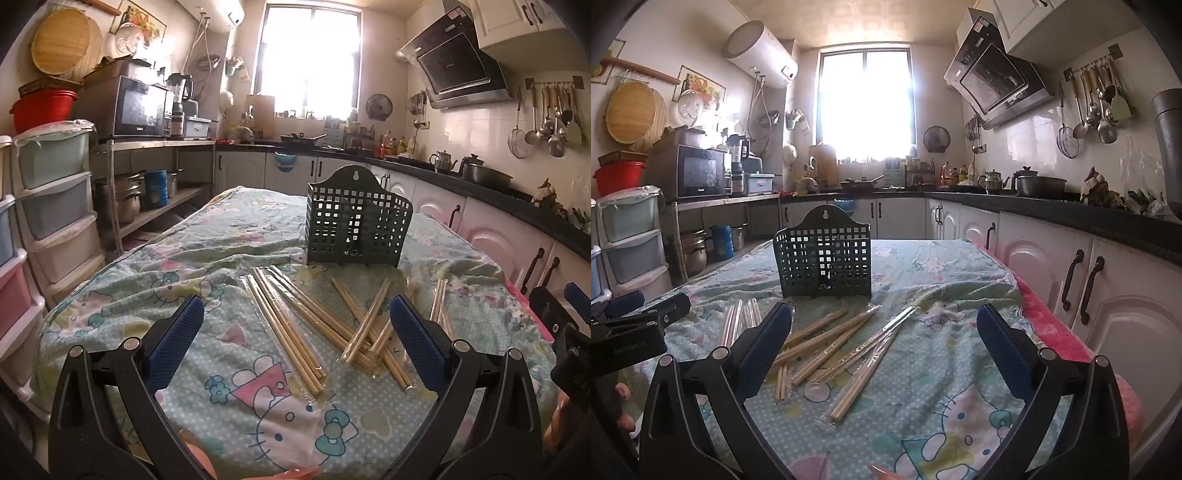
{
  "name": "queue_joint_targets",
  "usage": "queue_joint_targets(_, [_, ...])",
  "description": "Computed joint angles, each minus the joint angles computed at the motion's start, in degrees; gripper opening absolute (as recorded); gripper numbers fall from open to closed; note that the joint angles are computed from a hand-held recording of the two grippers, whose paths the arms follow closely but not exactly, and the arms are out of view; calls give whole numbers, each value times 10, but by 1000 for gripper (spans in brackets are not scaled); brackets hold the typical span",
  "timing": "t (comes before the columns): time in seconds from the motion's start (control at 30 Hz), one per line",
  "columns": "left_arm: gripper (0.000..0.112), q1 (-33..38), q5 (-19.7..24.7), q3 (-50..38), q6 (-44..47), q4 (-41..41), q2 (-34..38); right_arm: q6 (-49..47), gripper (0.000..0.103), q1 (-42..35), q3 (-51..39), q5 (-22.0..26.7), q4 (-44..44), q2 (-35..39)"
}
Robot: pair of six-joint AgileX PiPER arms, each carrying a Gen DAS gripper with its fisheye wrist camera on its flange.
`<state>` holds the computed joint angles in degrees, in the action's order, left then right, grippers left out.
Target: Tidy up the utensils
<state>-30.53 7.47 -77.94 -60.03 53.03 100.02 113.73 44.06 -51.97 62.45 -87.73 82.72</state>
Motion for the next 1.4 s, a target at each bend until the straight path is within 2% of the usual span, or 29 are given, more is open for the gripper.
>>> queue_joint_targets(1.4, [93,4,-3,3,-1,0,0,-11,98,0,-4,-1,12,-4])
